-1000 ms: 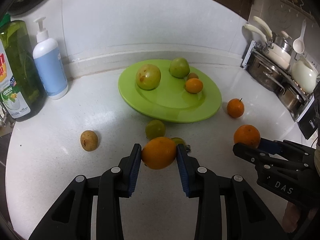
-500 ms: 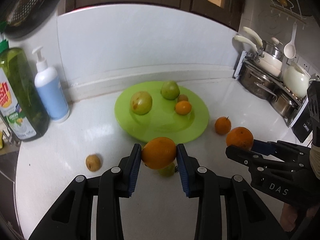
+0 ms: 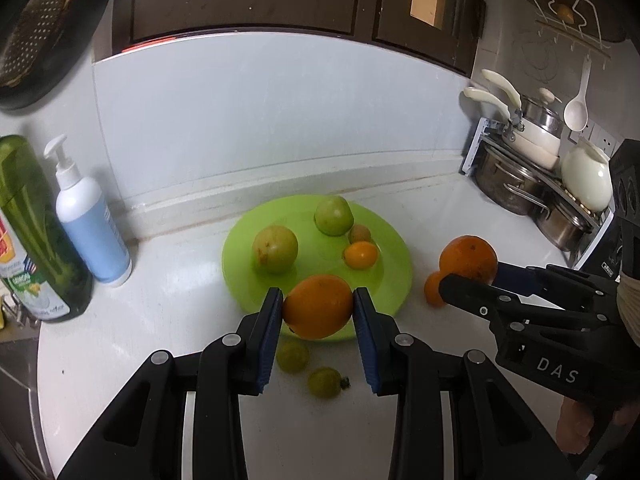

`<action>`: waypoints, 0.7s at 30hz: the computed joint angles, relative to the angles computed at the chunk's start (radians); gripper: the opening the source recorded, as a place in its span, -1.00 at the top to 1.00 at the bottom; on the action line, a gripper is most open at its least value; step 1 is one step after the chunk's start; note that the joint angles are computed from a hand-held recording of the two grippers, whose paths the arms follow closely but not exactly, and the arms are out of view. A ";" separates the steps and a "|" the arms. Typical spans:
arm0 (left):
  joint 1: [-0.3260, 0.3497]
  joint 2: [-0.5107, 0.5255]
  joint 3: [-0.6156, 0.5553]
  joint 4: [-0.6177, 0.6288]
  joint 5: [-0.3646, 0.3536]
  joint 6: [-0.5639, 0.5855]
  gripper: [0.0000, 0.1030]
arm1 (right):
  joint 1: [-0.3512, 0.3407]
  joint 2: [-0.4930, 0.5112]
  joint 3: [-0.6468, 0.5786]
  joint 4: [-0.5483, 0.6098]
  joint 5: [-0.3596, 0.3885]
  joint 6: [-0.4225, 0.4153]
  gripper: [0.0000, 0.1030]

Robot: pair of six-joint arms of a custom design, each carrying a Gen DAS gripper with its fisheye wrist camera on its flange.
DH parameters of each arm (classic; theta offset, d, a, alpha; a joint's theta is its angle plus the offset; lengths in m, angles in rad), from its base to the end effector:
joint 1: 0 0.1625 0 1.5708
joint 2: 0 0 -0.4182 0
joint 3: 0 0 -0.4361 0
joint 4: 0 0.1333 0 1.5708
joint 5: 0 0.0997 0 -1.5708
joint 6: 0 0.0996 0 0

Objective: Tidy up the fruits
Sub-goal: 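Carry both oranges over the green plate and open both grippers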

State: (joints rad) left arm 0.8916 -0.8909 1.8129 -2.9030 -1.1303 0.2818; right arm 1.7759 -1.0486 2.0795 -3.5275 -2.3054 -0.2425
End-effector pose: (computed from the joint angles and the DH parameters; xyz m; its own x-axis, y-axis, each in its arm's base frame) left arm -0.2739 -0.6191 0.0974 -0.6185 0.6171 -0.4865 0.7788 0.5642 -0.2743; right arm 0.1775 -0.5267 0.1861 -0.7818 0.2210 0.5831 -0.3195 0.6610 -0.6790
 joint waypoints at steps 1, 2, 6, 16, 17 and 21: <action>0.002 0.006 -0.010 0.002 0.000 0.004 0.31 | -0.002 0.004 -0.012 0.004 -0.001 -0.008 0.16; 0.004 0.015 -0.024 0.010 0.000 0.010 0.31 | -0.004 0.008 -0.021 0.011 0.001 -0.013 0.16; 0.015 0.045 -0.075 0.054 0.002 0.013 0.31 | -0.021 0.015 -0.058 0.057 0.008 -0.023 0.16; 0.050 0.139 -0.206 0.164 0.008 0.013 0.31 | -0.061 0.066 -0.159 0.175 0.003 -0.042 0.16; 0.053 0.146 -0.215 0.170 0.012 0.012 0.31 | -0.065 0.068 -0.164 0.184 0.007 -0.043 0.16; 0.067 0.174 -0.255 0.219 0.008 -0.004 0.31 | -0.086 0.073 -0.189 0.254 0.031 -0.020 0.16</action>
State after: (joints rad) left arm 0.9589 -0.7171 1.5583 -2.6836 -1.1223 0.2775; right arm 1.6896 -0.9756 1.8903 -3.2740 -2.2740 -0.2626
